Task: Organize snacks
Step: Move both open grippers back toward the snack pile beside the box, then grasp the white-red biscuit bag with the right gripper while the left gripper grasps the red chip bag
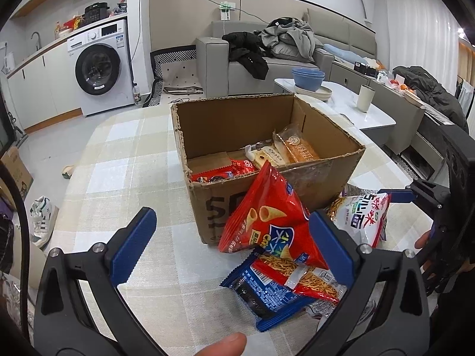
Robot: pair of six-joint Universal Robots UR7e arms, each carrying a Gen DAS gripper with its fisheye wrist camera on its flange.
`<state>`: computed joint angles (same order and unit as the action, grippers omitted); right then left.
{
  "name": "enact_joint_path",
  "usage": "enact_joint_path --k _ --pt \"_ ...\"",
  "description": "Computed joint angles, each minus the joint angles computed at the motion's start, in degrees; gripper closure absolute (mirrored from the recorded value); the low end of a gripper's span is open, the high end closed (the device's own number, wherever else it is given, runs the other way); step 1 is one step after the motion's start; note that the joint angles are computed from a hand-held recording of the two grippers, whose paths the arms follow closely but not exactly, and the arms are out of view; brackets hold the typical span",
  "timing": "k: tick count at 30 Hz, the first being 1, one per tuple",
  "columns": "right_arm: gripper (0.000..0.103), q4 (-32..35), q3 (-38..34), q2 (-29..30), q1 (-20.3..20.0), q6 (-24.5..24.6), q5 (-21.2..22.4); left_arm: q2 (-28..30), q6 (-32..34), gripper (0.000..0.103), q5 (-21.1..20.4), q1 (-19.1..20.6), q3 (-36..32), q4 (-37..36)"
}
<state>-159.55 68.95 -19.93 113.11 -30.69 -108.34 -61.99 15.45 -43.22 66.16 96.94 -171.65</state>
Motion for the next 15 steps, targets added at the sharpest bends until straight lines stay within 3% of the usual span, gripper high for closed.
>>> enact_joint_path --k 6,10,15 --pt "0.001 -1.68 -0.82 1.32 0.62 -2.34 -2.17 0.49 -0.21 0.001 -0.51 0.51 -0.5 0.31" --pt "0.014 -3.03 -0.52 1.41 0.53 -3.16 -1.27 0.83 -0.09 0.001 -0.49 0.68 -0.77 0.3" --pt "0.014 -3.91 -0.26 1.49 0.37 -3.65 -0.48 1.03 0.0 0.001 -0.57 0.71 -0.94 0.26"
